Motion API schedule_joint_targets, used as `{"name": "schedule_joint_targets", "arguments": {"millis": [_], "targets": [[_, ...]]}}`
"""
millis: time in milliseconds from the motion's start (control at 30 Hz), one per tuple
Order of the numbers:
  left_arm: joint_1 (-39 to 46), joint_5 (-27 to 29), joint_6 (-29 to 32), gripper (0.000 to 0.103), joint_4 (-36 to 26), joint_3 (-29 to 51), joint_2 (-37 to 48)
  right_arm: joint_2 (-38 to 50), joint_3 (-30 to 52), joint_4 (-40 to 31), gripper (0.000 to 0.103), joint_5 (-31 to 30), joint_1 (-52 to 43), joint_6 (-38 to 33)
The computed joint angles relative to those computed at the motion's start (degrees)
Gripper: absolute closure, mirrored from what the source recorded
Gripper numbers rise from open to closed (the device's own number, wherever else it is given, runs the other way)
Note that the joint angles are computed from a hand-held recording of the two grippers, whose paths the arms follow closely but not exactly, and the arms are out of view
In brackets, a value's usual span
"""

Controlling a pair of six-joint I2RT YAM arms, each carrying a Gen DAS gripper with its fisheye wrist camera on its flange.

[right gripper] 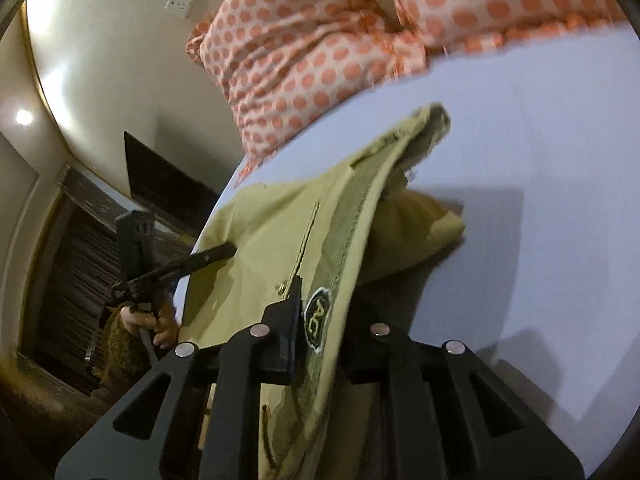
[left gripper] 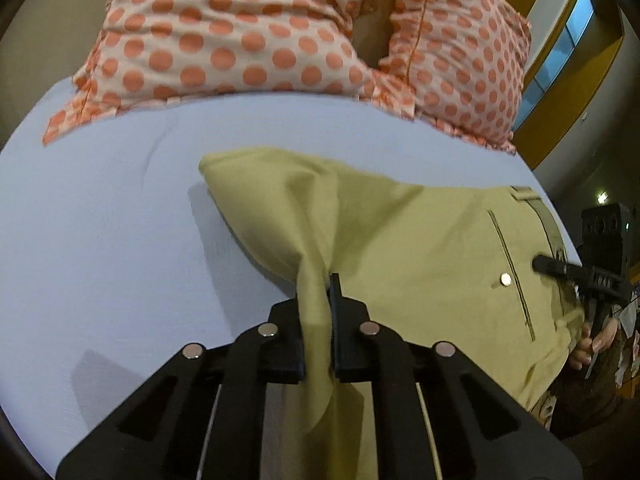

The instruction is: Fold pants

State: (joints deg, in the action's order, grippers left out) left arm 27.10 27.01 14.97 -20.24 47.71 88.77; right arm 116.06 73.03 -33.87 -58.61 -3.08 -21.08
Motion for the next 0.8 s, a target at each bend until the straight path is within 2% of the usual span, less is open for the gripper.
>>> {"name": "schedule_joint_targets", "arguments": {"millis": [100,200,233,267,300,367,400,433,467,500,567,600,633,667,800], "targets": [[-4.5,-5.12,-4.65,0.095,5.49,2.76,0.32,0.64,6.52,3.9,0.088,2.9,1.61,7.17],[-8.78,-10.92,-11.17,0.095,10.61,8.11,5.32,4.37,13.11,8.29,0.088,7.72,3.01,15.52],[-11.08,-15.85,-12.55,0.095,11.87,11.19,8.81,5.38,14.21,10.42,0.088,10.93,3.65,18.42],[-12.52,-20.26,-13.2,0.094,12.1,13.24,11.13,6.79,15.38,12.12,0.084,15.52,4.68,21.4],[-13.69,-24.23,-13.6,0.094,11.43,15.3,13.27,8.3,17.08,11.38,0.073,20.01,5.49,22.57],[-14.8,-32.18,-14.56,0.089,8.69,17.98,15.64,10.16,19.85,7.33,0.062,28.7,6.3,23.34],[-14.11,-32.8,-14.46,0.086,10.46,15.3,13.52,9.26,18.23,8.05,0.054,28.77,5.45,23.46],[-13.25,-32.18,-13.88,0.068,12.44,12.38,11.15,6.79,14.26,11.13,0.045,28.79,4.31,23.9],[-11.91,-31.08,-12.99,0.048,15.06,7.35,6.51,2.53,8.29,15.63,0.024,30.38,3.18,24.13],[-10.86,-30.07,-12.59,0.043,17.09,2.72,1.87,-0.9,3.78,18.87,0.011,30.88,2.24,23.99],[-9.01,-26.7,-12.15,0.026,19.05,-5.36,-7.54,-8.87,-6.51,25.65,0.005,28.33,0.16,22.38],[-8.43,-25.29,-12.4,0.019,18.04,-10.0,-14.11,-12.3,-10.41,27.32,0.001,27.02,-0.25,21.18],[-9.16,-26.48,-13.19,0.007,17.16,-13.76,-19.76,-15.7,-14.09,28.12,0.001,26.74,-0.27,19.76],[-10.93,-28.9,-14.27,0.002,15.7,-17.86,-26.27,-20.22,-18.85,28.91,0.001,27.84,0.52,17.65],[-20.76,-34.31,-17.92,0.002,7.69,-27.54,-43.5,-33.15,-34.22,33.73,0.001,37.16,8.1,12.89]]}}
